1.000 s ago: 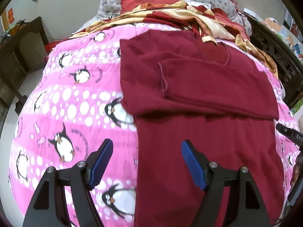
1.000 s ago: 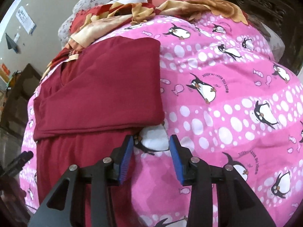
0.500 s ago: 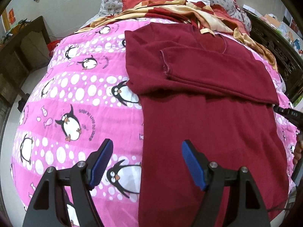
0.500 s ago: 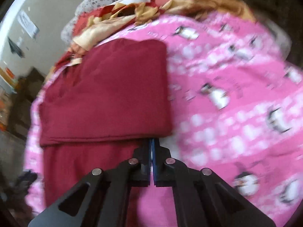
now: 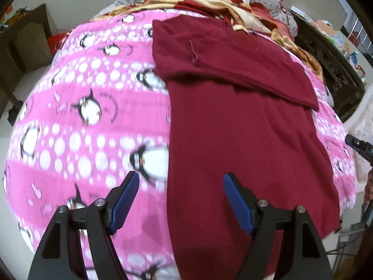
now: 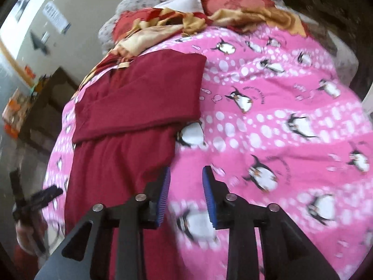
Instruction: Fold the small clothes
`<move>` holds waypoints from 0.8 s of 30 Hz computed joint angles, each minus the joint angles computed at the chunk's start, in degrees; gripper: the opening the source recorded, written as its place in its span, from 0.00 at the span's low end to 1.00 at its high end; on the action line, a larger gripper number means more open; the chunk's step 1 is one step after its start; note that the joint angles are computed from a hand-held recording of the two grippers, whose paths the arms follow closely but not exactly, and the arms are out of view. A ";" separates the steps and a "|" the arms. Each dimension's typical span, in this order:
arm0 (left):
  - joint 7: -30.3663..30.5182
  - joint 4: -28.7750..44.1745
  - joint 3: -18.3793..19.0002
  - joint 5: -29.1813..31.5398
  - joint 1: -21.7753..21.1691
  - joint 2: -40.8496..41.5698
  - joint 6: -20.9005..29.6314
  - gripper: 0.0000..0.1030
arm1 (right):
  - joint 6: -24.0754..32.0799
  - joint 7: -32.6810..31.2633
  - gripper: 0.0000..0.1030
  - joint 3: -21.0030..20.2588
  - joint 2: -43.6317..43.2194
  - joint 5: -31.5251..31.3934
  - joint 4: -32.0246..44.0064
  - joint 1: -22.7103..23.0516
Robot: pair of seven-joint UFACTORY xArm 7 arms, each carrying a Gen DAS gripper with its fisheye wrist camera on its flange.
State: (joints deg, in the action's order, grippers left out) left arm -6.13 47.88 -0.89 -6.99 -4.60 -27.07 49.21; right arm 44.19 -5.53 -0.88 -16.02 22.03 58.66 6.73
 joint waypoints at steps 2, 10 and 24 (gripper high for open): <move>0.61 -1.83 0.66 -1.17 -0.49 -2.77 2.22 0.76 | 2.84 -1.50 0.42 -0.47 -3.06 -0.82 -0.62 0.04; 0.13 -8.48 1.34 -3.86 -0.88 -10.92 8.28 0.76 | 8.24 -2.58 0.47 -0.86 -13.29 0.32 -11.01 1.37; 0.22 -10.96 2.84 -9.14 -3.15 -12.75 8.36 0.57 | 8.14 -2.48 0.47 -2.84 -20.83 6.25 -22.50 5.04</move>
State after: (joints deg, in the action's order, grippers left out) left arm -5.91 36.93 1.94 -16.12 -7.75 -39.81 57.57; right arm 52.33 -8.01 -3.72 -36.86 28.28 36.16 11.77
